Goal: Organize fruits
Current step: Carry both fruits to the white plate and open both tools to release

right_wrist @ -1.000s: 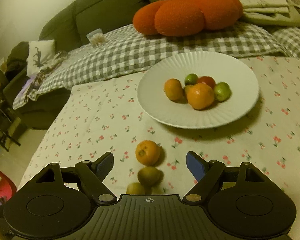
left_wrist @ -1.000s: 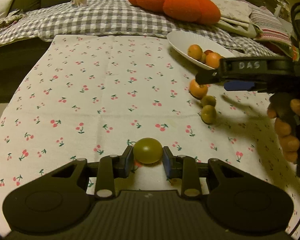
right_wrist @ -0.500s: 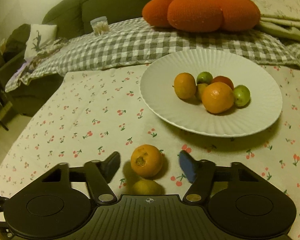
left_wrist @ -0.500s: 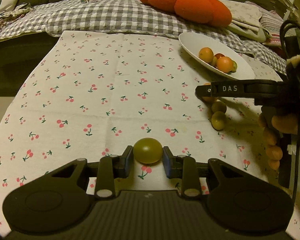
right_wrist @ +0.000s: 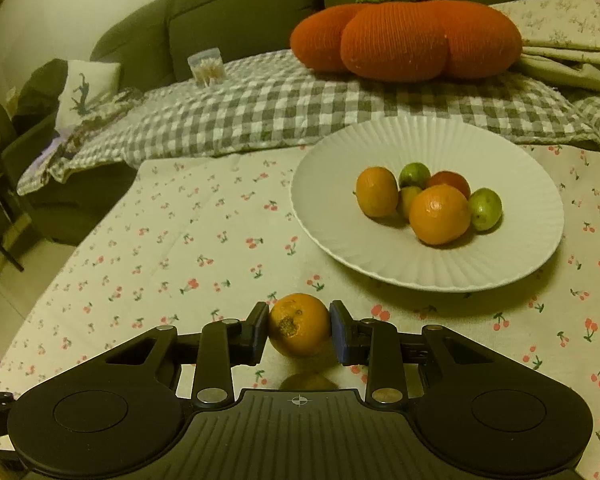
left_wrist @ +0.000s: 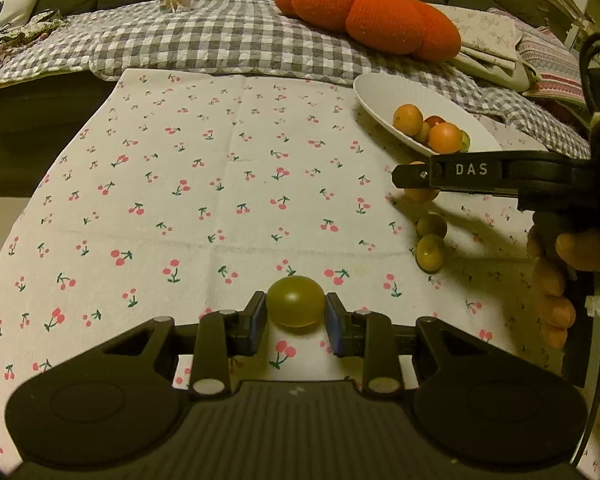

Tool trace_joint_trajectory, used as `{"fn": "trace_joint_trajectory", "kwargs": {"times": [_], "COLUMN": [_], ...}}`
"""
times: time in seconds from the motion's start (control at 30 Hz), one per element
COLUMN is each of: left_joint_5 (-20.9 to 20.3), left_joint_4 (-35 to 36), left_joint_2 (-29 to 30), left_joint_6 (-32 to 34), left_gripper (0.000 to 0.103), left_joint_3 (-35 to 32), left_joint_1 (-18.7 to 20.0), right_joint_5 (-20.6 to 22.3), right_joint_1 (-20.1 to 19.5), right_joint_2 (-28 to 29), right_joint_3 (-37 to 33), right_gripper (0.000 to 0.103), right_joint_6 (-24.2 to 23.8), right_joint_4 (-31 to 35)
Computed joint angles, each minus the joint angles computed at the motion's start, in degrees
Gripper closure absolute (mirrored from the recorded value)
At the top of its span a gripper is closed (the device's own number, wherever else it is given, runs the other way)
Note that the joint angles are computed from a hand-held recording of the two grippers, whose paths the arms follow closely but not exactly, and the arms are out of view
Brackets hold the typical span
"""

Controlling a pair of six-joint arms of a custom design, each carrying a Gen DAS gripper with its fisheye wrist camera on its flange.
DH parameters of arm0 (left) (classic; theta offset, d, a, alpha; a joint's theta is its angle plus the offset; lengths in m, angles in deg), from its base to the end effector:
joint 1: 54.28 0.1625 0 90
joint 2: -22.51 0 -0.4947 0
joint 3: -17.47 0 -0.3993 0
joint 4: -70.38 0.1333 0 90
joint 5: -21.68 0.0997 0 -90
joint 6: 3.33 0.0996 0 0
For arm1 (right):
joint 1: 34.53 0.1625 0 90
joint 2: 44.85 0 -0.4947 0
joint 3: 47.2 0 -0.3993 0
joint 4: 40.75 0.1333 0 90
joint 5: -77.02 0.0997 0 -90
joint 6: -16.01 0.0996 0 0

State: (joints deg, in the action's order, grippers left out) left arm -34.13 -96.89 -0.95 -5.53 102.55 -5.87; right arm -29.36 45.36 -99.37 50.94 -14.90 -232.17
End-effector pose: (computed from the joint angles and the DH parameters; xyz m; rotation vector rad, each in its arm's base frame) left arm -0.3641 -0.6954 -0.0443 0.7777 2.5008 -0.6337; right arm -0.0211 -0.7176 0.3233 0.2373 -2.3134 1.0817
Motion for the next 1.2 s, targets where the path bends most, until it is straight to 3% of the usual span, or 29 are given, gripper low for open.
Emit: {"fn": "trace_joint_trajectory", "kwargs": {"times": [0.63,1.2], "left_joint_5": [-0.7,-2.5], "left_joint_4": [-2.0,-2.8], "left_joint_2": [0.8,4.4], "left_joint_6": [0.0,3.9], "left_gripper": [0.074,0.074], "left_joint_3": [-3.2,-9.7], "left_joint_1": [-1.0,-2.4], "right_joint_5": [8.5,13.3], "right_joint_1": [0.8,-2.0], "right_joint_2": [-7.0,-12.8], "right_joint_3": [4.7,6.9], "right_gripper": [0.072,0.072], "right_joint_6": [3.9,8.5], "right_joint_4": [1.5,-0.5]}}
